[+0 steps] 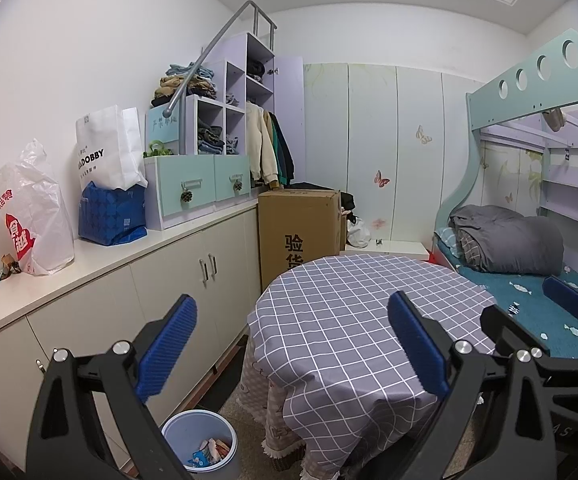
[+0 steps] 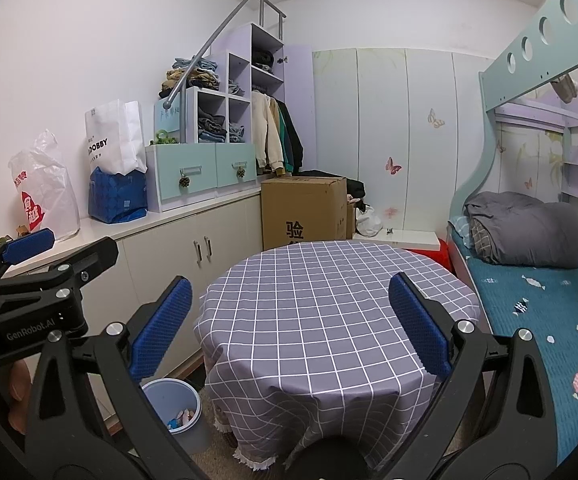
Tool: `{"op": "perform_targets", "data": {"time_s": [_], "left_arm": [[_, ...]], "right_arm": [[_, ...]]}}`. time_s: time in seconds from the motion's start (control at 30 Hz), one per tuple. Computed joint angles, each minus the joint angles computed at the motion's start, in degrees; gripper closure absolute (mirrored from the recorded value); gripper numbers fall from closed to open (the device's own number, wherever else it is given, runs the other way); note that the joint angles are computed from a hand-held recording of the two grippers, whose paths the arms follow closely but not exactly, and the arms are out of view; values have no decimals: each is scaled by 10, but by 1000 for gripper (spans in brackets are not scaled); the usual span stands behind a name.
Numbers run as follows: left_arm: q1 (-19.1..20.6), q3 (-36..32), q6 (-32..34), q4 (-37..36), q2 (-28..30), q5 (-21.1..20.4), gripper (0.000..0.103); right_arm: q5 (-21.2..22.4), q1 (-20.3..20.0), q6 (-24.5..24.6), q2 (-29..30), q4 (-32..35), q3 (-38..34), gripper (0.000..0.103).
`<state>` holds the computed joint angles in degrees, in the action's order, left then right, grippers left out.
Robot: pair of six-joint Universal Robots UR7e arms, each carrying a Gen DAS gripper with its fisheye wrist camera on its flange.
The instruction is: Collect trash
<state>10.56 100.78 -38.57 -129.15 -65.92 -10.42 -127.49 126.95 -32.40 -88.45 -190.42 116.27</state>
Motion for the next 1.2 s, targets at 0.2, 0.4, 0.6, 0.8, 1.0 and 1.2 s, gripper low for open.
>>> {"op": "perform_targets", "data": {"time_s": [0.2,0.4,0.6,0.8,1.0,1.2], "left_arm": [[0,0,2,-1,-1,-1,9],[1,4,9,-8,-2,-1,9],[2,7,10,-11,-4,-1,9],[4,15,13,-13,-10,-3,9],[5,24,18,-14,-20,-4,9],[6,22,25,-19,-20,-5,9]], "right_arm": [[0,0,0,0,1,-1,6],[0,-1,2,0,1,1,6],[2,-3,4,-1,-2,6,6],[2,-4,8,1,-4,9,6],[1,-3,8,2,-5,9,6],[0,-3,9,2,-4,8,6]]}}
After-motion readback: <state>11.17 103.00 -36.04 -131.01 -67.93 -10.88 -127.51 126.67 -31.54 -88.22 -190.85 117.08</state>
